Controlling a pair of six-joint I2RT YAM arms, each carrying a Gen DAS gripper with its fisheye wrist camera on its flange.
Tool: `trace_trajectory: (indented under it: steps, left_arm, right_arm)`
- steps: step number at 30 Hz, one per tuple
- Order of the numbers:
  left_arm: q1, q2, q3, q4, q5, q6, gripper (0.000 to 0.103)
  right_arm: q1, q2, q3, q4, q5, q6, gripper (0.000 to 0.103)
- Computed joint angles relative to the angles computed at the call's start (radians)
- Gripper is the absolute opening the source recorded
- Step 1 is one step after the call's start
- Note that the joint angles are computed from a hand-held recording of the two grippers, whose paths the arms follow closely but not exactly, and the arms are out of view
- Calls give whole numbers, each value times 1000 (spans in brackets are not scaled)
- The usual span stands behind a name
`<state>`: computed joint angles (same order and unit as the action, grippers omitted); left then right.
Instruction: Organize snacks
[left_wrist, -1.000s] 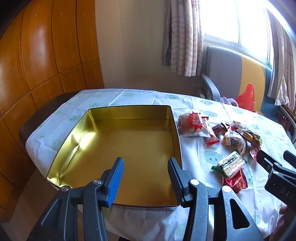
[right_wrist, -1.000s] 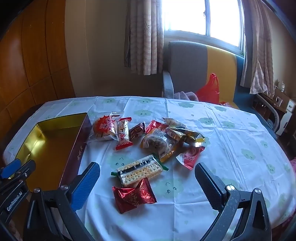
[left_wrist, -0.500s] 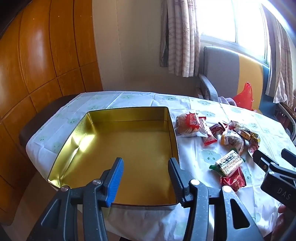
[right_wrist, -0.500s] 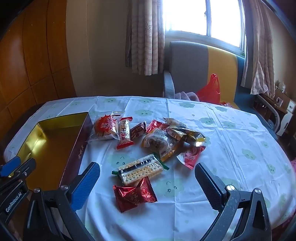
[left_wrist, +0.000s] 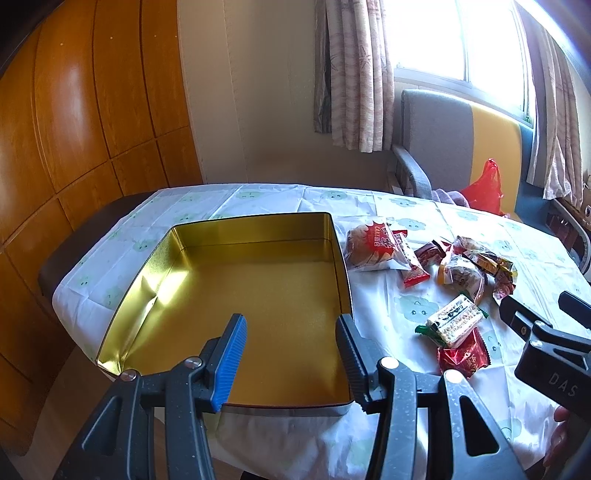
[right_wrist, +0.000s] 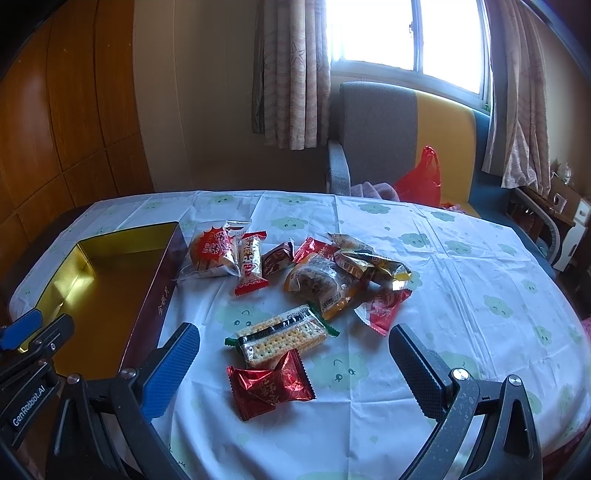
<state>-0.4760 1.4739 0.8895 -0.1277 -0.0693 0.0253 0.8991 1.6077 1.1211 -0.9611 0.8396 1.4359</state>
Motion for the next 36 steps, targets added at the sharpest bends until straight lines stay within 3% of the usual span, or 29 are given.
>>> trace_trajectory:
  steps: [36]
  left_arm:
    - [-49, -7, -6, 8, -45, 50, 51]
  right_arm:
    - [-16, -42, -77, 72, -24, -15, 103]
